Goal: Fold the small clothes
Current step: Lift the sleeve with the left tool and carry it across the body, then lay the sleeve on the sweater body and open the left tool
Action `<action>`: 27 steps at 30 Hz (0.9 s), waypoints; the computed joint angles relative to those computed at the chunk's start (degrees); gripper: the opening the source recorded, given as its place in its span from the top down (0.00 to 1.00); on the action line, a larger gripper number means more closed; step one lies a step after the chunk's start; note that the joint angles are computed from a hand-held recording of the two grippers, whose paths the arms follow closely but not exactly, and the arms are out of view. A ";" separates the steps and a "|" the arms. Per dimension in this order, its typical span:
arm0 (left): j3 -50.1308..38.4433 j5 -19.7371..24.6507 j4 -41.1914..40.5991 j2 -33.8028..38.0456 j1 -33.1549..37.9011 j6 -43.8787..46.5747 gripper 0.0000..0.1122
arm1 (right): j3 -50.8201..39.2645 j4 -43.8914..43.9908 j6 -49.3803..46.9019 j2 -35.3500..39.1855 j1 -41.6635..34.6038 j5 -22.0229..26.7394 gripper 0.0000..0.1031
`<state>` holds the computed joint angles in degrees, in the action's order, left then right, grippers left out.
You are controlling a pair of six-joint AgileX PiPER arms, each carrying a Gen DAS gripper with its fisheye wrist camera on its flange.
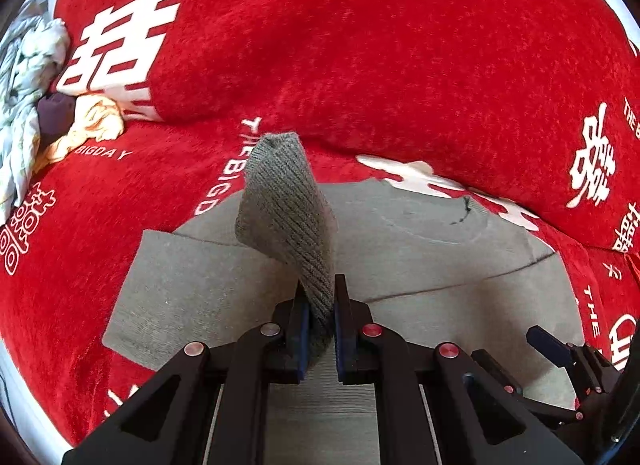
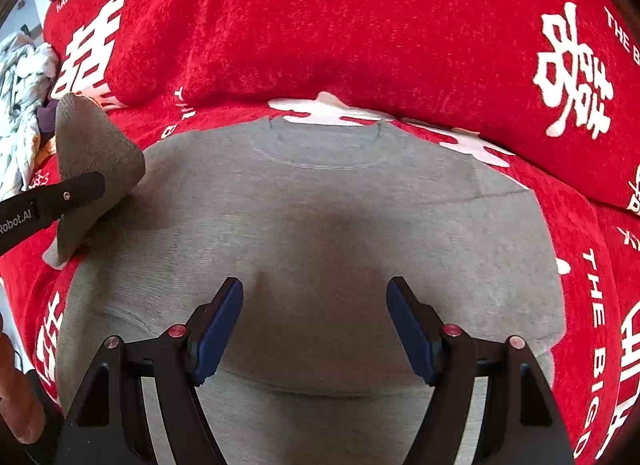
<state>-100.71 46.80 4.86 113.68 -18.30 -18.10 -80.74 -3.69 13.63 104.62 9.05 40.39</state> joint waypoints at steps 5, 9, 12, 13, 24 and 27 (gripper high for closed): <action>-3.08 1.90 1.80 1.70 -3.43 -1.49 0.90 | 2.69 2.00 -2.85 -2.11 -3.49 -1.27 0.25; -6.84 4.20 2.85 3.61 -5.73 -2.84 0.90 | 5.05 4.26 -5.86 -3.84 -6.93 -2.48 0.25; -9.75 5.75 3.57 4.68 -7.61 -3.60 0.90 | 5.96 5.54 -7.78 -4.55 -8.87 -2.98 0.25; -10.86 6.22 3.85 5.02 -8.48 -3.82 0.90 | 6.25 5.97 -8.34 -4.76 -9.51 -3.14 0.25; -19.18 10.92 5.12 8.88 -16.75 -4.87 0.90 | 10.09 10.70 -14.78 -7.02 -15.81 -5.22 0.25; -21.18 12.13 5.65 10.56 -18.65 -4.86 0.90 | 10.86 12.28 -16.93 -7.47 -17.83 -5.35 0.25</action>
<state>-121.89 58.93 10.51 124.24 -36.95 -22.96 -69.87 8.60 -3.30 97.14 -8.78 35.04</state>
